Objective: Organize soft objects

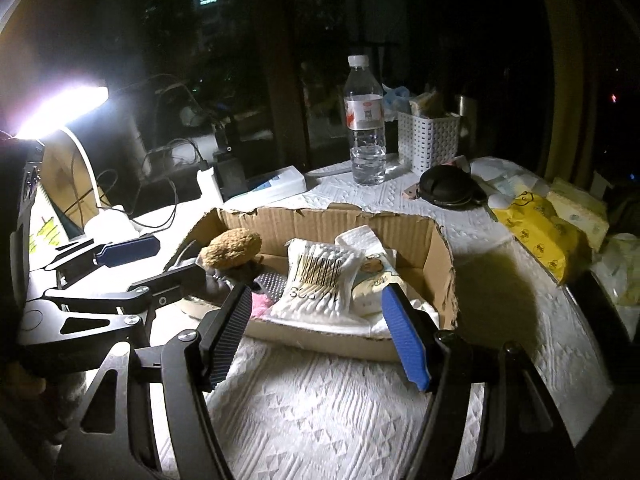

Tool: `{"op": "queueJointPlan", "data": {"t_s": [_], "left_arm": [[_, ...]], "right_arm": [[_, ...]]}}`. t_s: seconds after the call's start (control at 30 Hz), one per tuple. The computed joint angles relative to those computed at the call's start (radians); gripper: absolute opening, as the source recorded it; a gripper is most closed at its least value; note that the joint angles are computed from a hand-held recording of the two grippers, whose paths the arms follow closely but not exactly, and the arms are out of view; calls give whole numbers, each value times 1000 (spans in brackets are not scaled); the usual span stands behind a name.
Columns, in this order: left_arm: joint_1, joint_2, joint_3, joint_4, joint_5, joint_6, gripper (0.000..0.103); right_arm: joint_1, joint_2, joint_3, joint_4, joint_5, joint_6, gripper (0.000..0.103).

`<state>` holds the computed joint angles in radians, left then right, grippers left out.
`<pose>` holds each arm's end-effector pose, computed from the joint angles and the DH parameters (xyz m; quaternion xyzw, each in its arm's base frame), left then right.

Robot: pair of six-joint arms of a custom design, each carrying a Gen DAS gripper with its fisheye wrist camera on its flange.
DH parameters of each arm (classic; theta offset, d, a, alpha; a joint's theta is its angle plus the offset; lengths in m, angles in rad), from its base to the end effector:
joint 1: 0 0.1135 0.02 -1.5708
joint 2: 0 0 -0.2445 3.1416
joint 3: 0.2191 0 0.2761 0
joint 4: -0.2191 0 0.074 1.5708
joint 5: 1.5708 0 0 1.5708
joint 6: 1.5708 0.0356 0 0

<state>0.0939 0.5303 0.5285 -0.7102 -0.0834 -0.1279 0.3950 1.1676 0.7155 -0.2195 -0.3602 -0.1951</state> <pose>0.1606 0.0181 0.2252 -0.1178 0.9009 0.0308 0.4165 0.2506 0.1181 0.2079 -0.3321 0.8251 0.2032 0.4093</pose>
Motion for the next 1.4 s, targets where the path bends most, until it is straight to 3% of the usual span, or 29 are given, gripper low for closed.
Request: {"op": "queueJointPlan", "data": {"t_s": [0.73, 1.17, 1.4], "left_arm": [[-49, -254, 26, -262, -30, -45, 70], [-62, -318, 85, -347, -21, -42, 70], [-98, -364, 131, -365, -68, -49, 71]], "right_arm": [[47, -266, -101, -144, 90, 0, 71], [75, -410, -124, -229, 153, 45, 71], [96, -485, -137, -248, 182, 66, 71]]}}
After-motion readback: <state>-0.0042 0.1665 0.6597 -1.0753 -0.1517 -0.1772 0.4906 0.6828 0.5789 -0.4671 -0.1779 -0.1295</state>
